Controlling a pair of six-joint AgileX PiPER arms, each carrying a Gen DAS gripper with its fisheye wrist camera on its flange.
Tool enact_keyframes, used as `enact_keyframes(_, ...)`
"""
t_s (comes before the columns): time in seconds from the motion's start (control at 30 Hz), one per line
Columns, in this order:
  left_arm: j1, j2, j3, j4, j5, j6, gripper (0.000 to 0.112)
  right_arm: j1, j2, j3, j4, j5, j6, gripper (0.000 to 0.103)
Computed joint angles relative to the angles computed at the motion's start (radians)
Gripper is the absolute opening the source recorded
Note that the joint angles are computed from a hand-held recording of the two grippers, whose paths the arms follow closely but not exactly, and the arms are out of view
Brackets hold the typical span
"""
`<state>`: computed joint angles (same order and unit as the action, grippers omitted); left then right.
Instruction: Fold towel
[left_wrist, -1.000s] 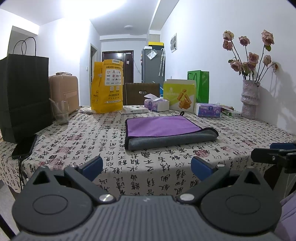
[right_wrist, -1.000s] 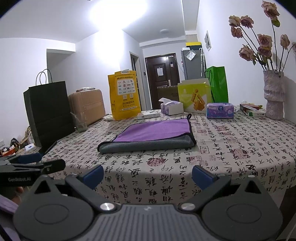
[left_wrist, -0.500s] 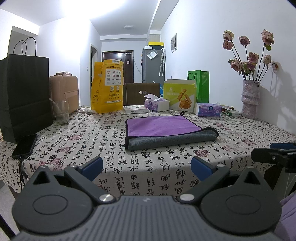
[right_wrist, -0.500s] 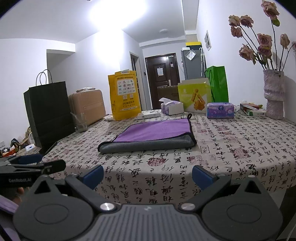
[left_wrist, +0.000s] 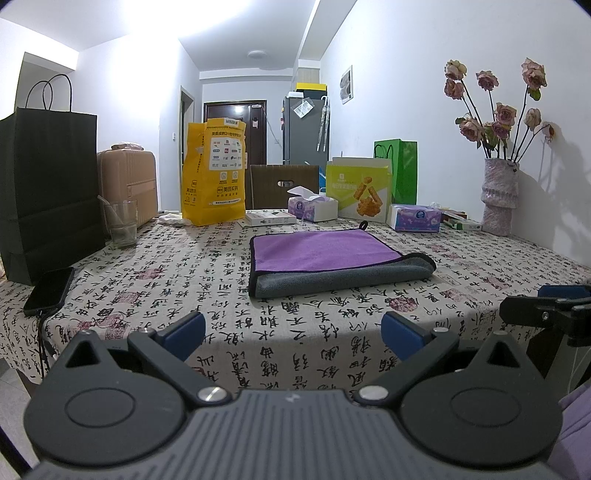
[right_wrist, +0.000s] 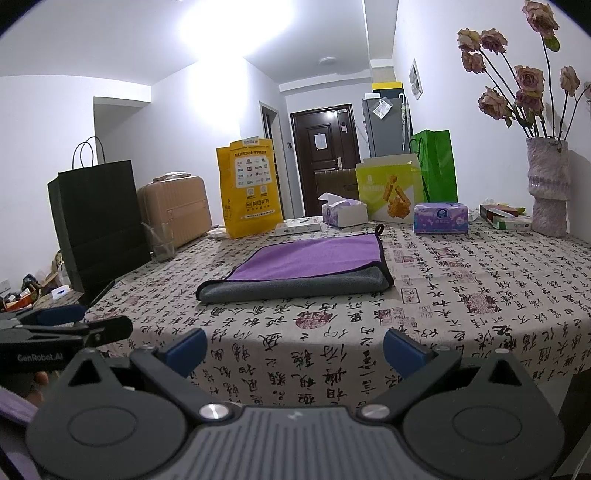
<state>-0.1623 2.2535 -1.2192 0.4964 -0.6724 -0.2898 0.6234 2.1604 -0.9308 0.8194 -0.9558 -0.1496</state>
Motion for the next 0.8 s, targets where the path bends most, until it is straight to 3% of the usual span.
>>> enact_keyframes(0.8,0.006,-0.002,-0.014,0.007,0.019,-0.005,0.103,-0.002,0.000,-0.001,-0.018,0.005,-0.012,0.102)
